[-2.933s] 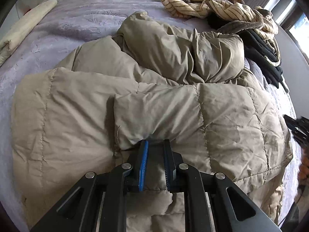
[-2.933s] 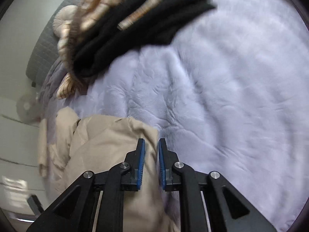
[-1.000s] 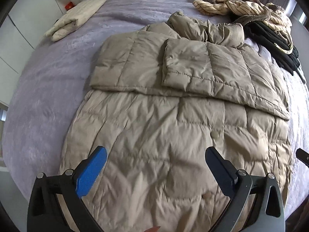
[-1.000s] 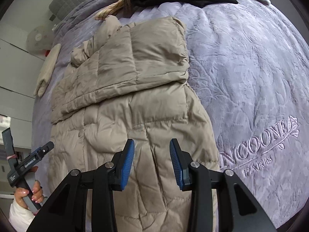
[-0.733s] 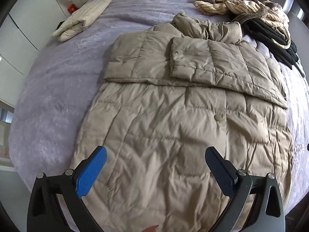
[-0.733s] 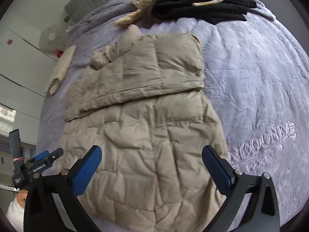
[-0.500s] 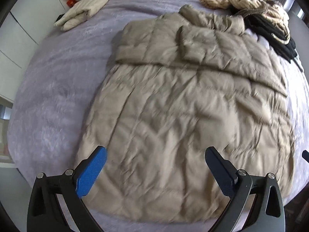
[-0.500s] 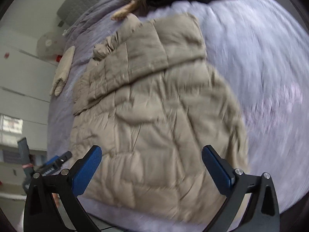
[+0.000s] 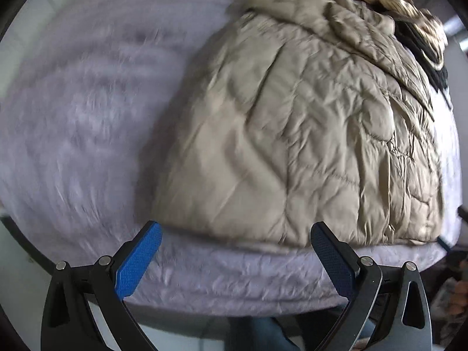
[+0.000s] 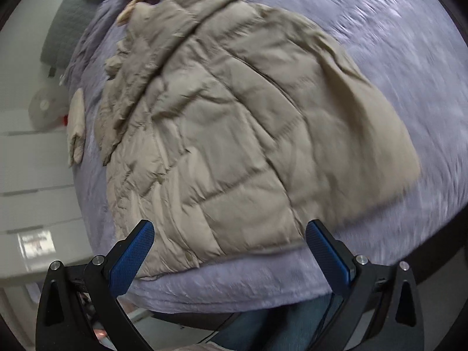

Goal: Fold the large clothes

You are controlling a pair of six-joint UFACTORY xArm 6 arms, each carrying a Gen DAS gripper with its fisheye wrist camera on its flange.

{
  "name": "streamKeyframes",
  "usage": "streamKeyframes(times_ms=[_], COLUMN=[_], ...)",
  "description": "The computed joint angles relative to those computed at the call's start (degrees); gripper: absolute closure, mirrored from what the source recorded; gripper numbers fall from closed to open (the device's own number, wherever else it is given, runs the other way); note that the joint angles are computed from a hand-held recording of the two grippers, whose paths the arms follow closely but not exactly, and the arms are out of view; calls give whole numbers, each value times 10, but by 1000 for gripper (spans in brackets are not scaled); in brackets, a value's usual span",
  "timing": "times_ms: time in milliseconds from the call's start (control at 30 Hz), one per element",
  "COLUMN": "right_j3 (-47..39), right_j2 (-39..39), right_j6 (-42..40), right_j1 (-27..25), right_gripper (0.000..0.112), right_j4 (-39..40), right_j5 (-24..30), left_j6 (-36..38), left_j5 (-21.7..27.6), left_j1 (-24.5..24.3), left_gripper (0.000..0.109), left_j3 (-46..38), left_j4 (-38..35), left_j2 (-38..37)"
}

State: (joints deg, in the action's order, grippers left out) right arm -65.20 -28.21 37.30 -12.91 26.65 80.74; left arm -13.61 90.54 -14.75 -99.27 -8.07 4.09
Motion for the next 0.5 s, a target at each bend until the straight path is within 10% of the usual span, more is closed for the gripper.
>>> streamKeyframes(times_ms=[500], right_j3=[199], right_j2=[-144], right_j6=[70], right_j1=[-104], right_gripper=[9], right_j4=[110], right_j5=[-102], left_j6=[-10], left_j5=[-117], left_j1=[28], left_gripper=[7], left_j3=[88], left_j4=[-250], left_j2=[29])
